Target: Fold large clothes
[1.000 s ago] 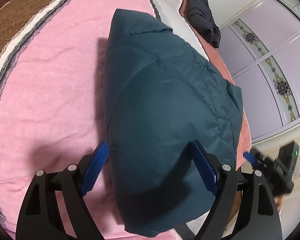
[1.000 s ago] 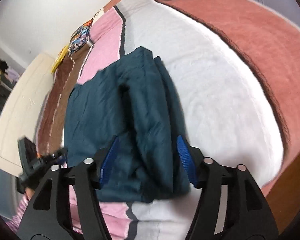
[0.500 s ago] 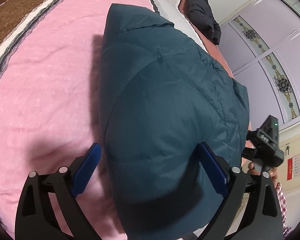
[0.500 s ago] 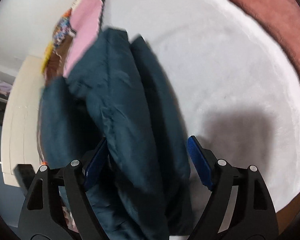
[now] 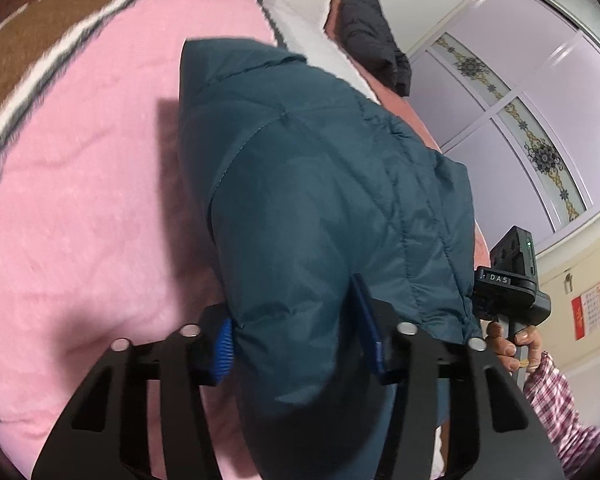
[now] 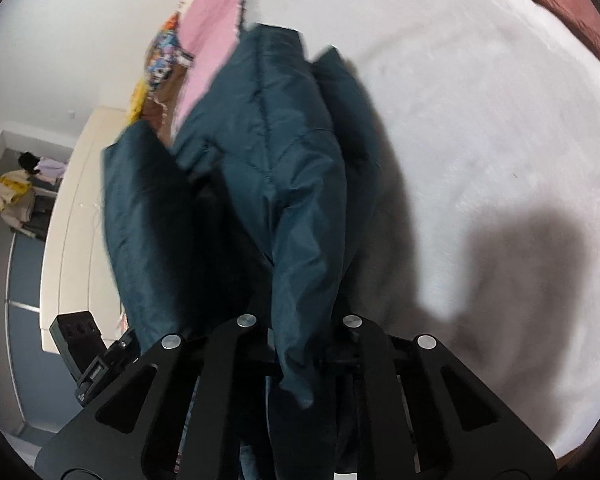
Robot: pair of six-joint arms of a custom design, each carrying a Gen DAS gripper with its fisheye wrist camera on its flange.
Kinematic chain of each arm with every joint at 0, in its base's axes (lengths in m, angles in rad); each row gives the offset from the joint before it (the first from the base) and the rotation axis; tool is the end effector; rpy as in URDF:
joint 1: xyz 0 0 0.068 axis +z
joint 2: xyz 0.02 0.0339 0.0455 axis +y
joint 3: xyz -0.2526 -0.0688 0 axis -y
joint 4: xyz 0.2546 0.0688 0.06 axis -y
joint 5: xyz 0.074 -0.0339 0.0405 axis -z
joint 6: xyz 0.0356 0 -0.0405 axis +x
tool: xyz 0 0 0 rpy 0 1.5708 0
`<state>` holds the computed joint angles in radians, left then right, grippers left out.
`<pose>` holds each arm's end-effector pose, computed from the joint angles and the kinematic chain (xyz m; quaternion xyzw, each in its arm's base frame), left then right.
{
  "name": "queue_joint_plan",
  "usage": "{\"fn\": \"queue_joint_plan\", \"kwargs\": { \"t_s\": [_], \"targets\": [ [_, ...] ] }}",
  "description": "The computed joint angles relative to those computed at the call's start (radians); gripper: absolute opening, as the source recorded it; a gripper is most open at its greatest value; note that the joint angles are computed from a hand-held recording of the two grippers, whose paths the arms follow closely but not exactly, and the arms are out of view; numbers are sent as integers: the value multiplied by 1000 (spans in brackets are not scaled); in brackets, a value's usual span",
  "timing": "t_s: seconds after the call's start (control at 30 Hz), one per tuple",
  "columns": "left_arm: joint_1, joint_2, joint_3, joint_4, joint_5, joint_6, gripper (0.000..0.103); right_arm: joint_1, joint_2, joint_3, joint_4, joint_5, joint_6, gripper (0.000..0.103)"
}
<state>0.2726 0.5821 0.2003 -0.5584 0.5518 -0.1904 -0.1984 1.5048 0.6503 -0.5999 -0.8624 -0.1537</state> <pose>0.1294 0.0168 0.1289 -0.1277 0.9097 -0.2465 0.3088 0.2279 -0.0182 0.1164 -0.0040 0.9072 0.4015 0.1251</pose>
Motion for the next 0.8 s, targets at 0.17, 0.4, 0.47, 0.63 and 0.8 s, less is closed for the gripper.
{"fn": "queue_joint_plan", "kwargs": {
  "t_s": [0.17,0.4,0.47,0.63,0.8],
  "targets": [
    [26,-31,46,-27,-51,95,43,109,-148,-86,133,4,134,12],
    [350,231,204,23,62,383,42,455,-184,-155,496,136,502,11],
    [457,349,260,45,97,469,42,566,-108,-112,597,197,598,11],
    [644,587,365,80,153,592,42,757,25,-12,691,321,685,11],
    [741,776,449,68,196,634,44,838,109,62,691,413,705,12]
  ]
}}
